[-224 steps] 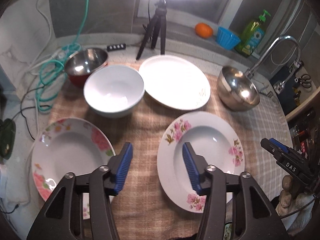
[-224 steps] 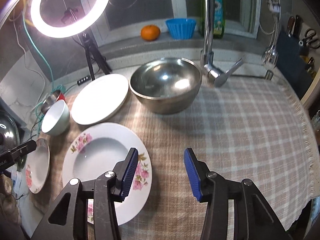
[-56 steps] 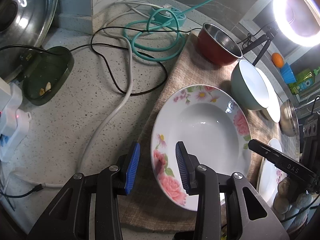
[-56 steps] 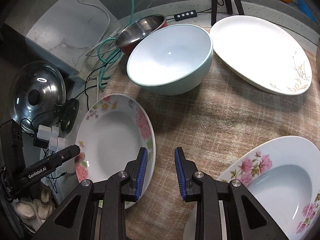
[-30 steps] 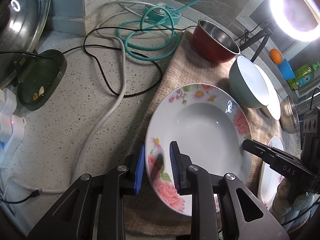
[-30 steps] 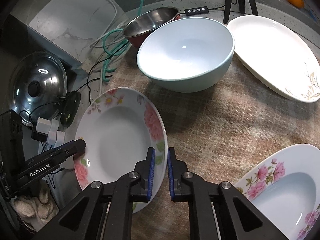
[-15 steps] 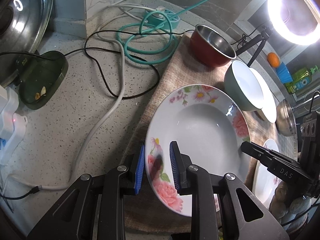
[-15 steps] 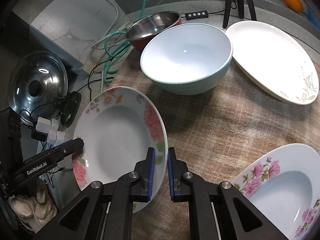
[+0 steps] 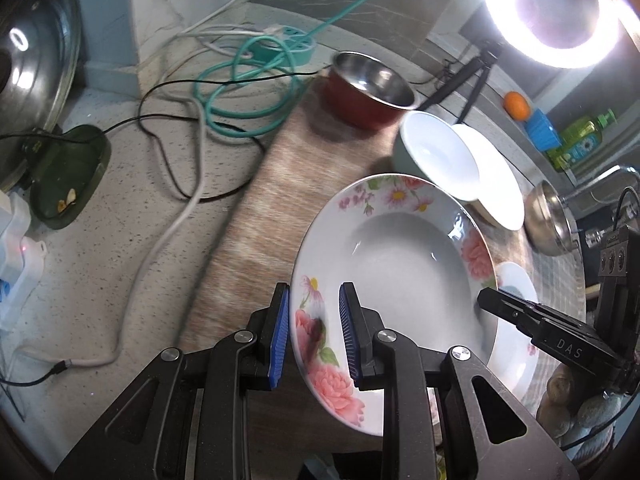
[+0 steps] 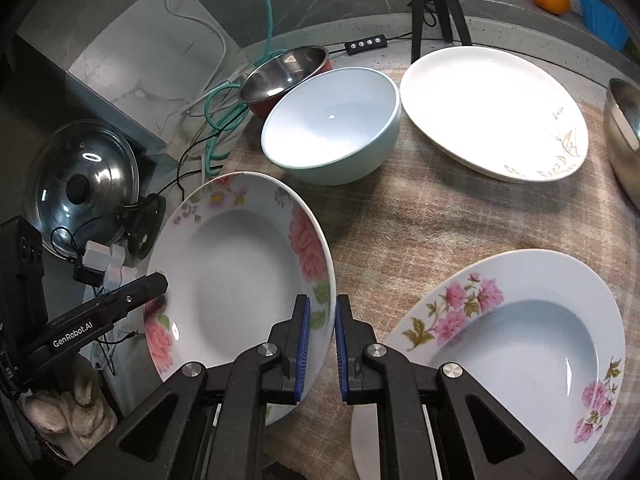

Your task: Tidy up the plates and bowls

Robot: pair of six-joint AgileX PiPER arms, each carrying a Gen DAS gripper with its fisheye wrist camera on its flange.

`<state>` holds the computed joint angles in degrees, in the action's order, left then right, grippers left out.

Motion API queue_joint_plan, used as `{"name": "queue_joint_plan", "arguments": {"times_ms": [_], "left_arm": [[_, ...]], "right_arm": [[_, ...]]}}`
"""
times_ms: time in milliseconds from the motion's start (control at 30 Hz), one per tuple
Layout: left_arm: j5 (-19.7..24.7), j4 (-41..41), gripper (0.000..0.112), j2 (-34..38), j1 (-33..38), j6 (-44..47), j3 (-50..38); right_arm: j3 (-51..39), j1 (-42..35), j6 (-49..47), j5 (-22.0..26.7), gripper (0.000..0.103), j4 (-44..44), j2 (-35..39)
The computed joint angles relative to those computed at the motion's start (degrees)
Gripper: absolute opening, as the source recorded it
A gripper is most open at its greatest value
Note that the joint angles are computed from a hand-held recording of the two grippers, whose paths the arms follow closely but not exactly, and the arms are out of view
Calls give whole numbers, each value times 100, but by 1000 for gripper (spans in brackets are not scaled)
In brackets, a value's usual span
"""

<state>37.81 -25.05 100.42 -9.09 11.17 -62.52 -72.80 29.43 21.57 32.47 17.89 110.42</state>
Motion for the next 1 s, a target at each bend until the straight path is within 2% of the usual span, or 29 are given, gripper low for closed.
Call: {"name": "queue_joint_plan", "arguments": {"times_ms": [500,1000], "left_arm": [[-42,-173,23,106,-1247,-214,-231],[56,-154,23,552,-2104,-395,-632]], "right_arm": [[1876,-703,440,-218,11,-380,-1667],[3141,-1455,439,-269,11,-464,-2652]]}}
